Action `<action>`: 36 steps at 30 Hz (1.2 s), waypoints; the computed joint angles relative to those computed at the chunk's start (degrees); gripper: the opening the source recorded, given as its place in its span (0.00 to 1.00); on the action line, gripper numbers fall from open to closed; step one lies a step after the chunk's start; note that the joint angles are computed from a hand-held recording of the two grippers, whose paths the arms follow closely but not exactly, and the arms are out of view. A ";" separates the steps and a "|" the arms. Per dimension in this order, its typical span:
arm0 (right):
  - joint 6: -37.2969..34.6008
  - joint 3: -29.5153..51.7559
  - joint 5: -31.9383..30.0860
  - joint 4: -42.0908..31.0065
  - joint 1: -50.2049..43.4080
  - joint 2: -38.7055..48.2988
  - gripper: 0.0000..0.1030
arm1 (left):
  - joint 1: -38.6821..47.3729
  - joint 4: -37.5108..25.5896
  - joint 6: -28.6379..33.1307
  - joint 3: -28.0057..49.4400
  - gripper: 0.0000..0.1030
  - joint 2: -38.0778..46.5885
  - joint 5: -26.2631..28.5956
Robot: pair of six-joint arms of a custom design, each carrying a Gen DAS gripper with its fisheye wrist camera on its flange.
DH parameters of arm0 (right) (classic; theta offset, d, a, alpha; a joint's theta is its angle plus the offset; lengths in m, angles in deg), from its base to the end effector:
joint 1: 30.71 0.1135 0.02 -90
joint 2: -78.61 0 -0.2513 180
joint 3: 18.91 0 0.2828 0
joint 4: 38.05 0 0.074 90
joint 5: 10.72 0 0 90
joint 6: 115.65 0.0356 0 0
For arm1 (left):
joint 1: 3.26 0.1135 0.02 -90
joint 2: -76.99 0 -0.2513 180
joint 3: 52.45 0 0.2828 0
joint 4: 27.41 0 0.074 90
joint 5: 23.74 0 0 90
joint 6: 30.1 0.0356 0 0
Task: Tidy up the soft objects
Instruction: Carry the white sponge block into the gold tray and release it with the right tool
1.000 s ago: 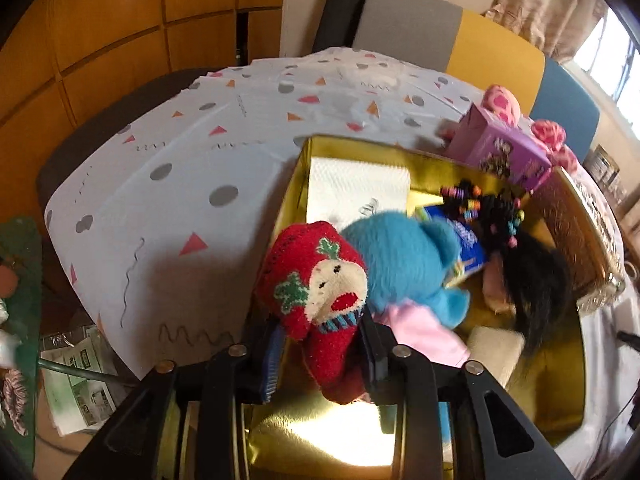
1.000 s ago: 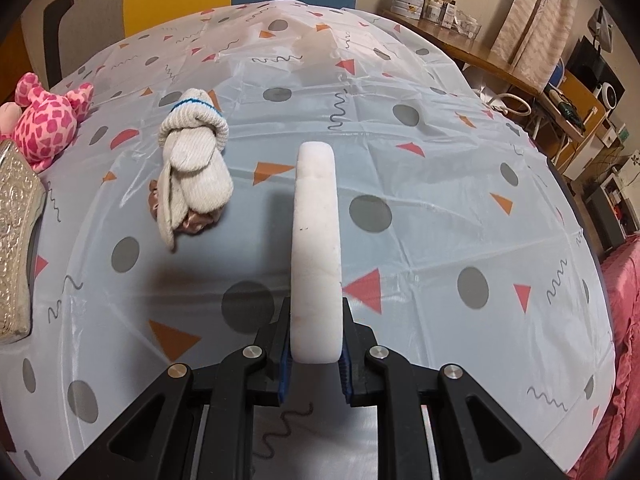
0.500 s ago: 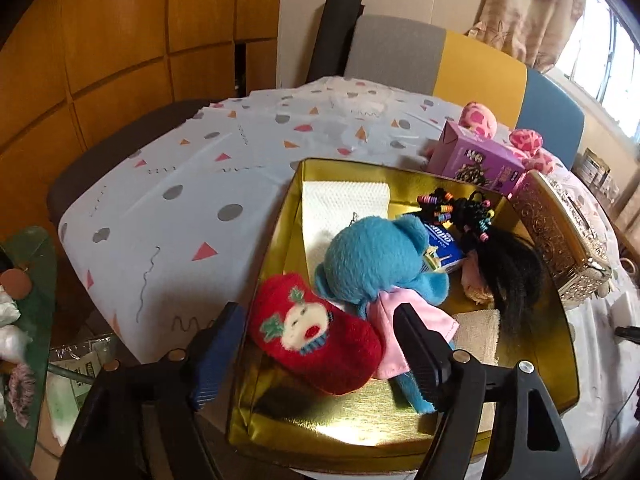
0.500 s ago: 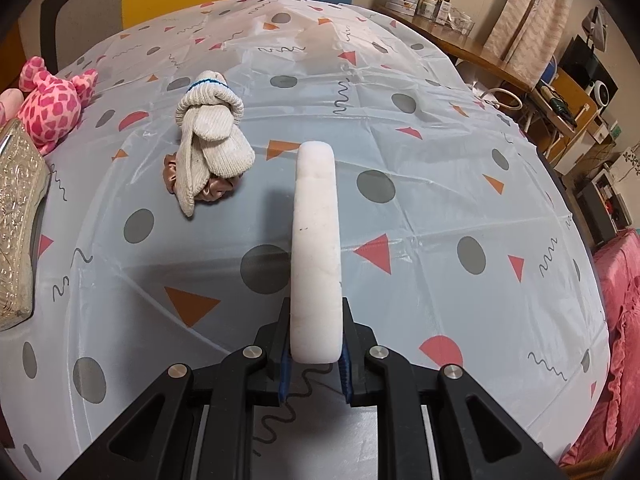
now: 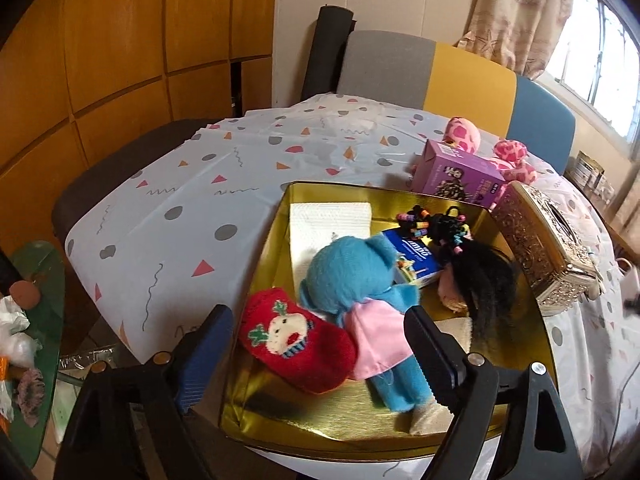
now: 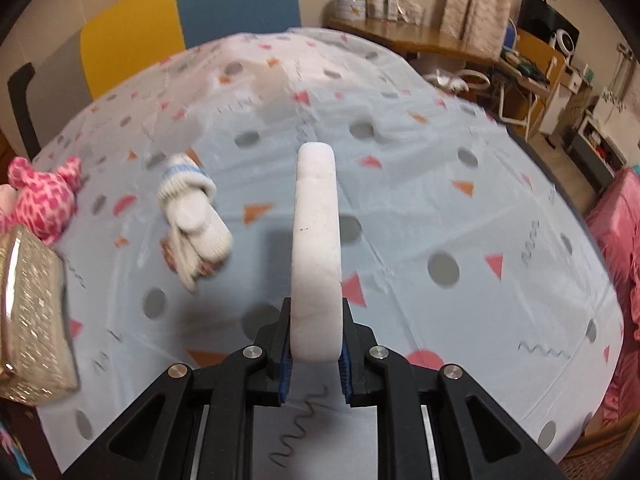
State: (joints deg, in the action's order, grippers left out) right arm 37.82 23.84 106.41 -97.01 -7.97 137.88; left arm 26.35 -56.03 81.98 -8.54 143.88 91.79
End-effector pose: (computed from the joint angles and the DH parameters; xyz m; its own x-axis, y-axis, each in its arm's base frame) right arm 0.1808 0.0582 0.1468 -0.6122 0.6068 -0.5069 0.6922 0.7212 0.0271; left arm 0.2229 0.1090 0.1511 -0.7115 -0.0142 -0.7026 0.0586 0.9951 -0.0795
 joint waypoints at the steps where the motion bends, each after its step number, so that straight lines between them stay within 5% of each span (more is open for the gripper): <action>1: -0.54 1.39 0.38 -0.01 0.16 0.79 0.17 | -0.20 -0.12 -0.01 -0.08 0.85 -0.24 -0.06; 21: -16.39 51.15 5.28 -0.34 9.01 41.64 0.17 | 0.61 -2.28 2.16 -3.33 0.92 -8.36 -0.63; 36: -23.96 80.34 0.19 0.05 19.78 63.44 0.17 | 2.92 -1.54 3.61 -3.73 0.92 -7.75 -1.10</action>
State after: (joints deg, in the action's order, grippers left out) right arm 13.86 104.18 106.61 -96.96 11.81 201.32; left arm 29.27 -57.57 85.59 -12.27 136.13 90.69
